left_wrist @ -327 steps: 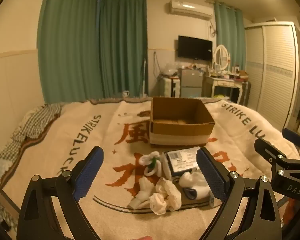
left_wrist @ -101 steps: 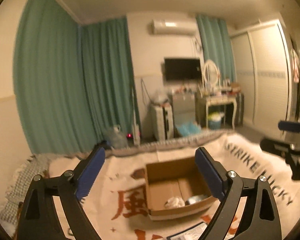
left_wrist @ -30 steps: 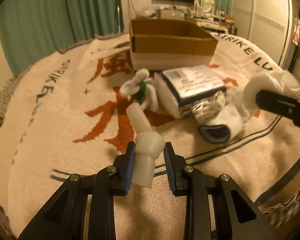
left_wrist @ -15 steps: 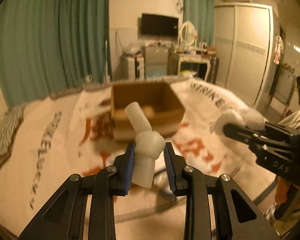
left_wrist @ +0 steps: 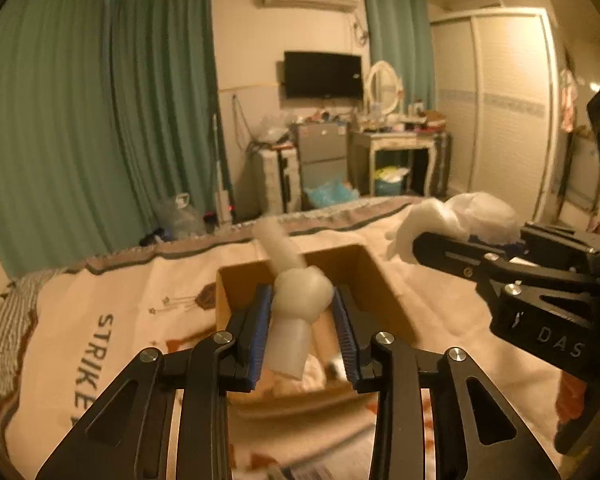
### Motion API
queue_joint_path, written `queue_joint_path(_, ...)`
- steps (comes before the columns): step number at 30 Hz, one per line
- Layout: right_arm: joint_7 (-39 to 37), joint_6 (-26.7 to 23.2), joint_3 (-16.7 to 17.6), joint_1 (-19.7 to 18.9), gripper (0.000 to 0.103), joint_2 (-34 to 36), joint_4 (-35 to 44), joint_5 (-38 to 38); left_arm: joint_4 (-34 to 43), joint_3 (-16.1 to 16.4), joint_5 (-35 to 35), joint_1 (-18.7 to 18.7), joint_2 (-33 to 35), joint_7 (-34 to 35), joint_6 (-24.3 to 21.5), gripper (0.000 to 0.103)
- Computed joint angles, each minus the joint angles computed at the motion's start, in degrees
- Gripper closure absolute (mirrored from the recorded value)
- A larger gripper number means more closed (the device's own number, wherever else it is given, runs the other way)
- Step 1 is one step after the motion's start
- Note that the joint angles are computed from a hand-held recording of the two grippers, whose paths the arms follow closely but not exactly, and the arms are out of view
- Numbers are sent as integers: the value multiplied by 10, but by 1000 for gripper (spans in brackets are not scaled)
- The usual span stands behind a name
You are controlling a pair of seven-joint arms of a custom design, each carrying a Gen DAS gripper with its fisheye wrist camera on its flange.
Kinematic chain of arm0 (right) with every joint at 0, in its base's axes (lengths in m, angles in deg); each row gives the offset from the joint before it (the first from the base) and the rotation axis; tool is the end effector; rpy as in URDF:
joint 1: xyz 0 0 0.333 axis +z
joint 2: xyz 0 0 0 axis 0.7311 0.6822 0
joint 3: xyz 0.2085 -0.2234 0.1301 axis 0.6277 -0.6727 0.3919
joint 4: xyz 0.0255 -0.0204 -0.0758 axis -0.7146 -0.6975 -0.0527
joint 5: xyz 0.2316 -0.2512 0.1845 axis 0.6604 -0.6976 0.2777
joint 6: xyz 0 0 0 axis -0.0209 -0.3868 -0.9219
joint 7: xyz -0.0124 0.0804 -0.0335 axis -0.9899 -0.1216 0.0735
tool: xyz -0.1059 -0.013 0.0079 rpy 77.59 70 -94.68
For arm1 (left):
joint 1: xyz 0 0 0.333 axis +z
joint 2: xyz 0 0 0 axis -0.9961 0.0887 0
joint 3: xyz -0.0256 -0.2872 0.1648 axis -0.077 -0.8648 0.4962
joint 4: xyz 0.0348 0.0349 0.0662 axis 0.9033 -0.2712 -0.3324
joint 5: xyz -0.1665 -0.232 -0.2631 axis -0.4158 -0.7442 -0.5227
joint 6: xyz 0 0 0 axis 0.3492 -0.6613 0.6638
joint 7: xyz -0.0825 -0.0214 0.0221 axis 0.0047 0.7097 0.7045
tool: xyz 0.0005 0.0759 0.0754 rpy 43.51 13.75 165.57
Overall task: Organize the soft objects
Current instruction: 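Carry the fitting and cloth into the cardboard box and open both tools, then grasp a white sock bundle with the right tool while the left grasps a white knit sock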
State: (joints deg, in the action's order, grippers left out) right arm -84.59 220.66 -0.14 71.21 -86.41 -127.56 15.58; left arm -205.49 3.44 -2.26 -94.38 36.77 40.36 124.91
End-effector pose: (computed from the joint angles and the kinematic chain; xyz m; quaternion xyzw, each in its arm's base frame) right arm 0.4348 0.1661 0.5381 -0.7640 0.3616 -0.1844 0.5015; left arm 0.3782 -0.2457 0.5066 -0.6266 0.5879 -0.3079 0.4085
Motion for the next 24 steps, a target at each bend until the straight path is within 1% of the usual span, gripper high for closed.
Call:
queue_joint_path(1, 3, 0, 0, 0, 75, 28, 21, -1, 13, -3, 23, 13, 24, -6, -5, 70)
queue_joint_path(3, 12, 0, 1, -5, 75, 80, 60, -8, 29, -2, 58, 21, 58, -19, -13, 70)
queue_joint_path(4, 27, 5, 5, -8, 75, 112, 82, -20, 36, 4, 73, 23, 76, -25, -12, 70)
queue_joint_path(7, 45, 6, 12, -18, 75, 170, 117, -36, 51, 28, 105, 23, 120, -43, 12, 70)
queue_joint_path(10, 65, 3, 21, -29, 74, 211, 133, -58, 58, 45, 104, 19, 145, -48, 26, 70)
queue_joint_path(12, 71, 11, 28, -33, 70, 227, 135, -65, 63, 51, 91, 15, 157, -40, 24, 70)
queue_joint_path(13, 66, 13, 31, -36, 63, 230, 135, -62, 62, 51, 81, 12, 158, -28, 14, 70)
queue_joint_path(14, 60, 15, 32, -39, 49, 234, 136, -57, 66, 46, 67, 6, 159, -14, -7, 63)
queue_joint_path(15, 56, 20, 34, -41, 41, 234, 136, -53, 65, 43, 62, 2, 156, -7, -26, 59)
queue_joint_path(16, 48, 28, 36, -43, 32, 231, 134, -41, 63, 42, 62, -1, 150, -7, -41, 50)
queue_joint_path(17, 32, 32, 37, -45, 31, 224, 132, -22, 57, 39, 65, -5, 136, -16, -55, 41)
queue_joint_path(20, 42, 29, 32, -49, 30, 192, 116, -22, 35, 32, 65, -11, 85, -37, -74, 29)
queue_joint_path(21, 44, 29, 30, -48, 29, 177, 107, -24, 28, 25, 57, -15, 59, -38, -89, 27)
queue_joint_path(23, 42, 40, 27, -45, 24, 136, 83, -25, 18, 10, 42, -19, 16, -36, -121, 19)
queue_joint_path(24, 44, 43, 24, -42, 23, 116, 72, -29, 12, 1, 35, -24, -11, -36, -137, 17)
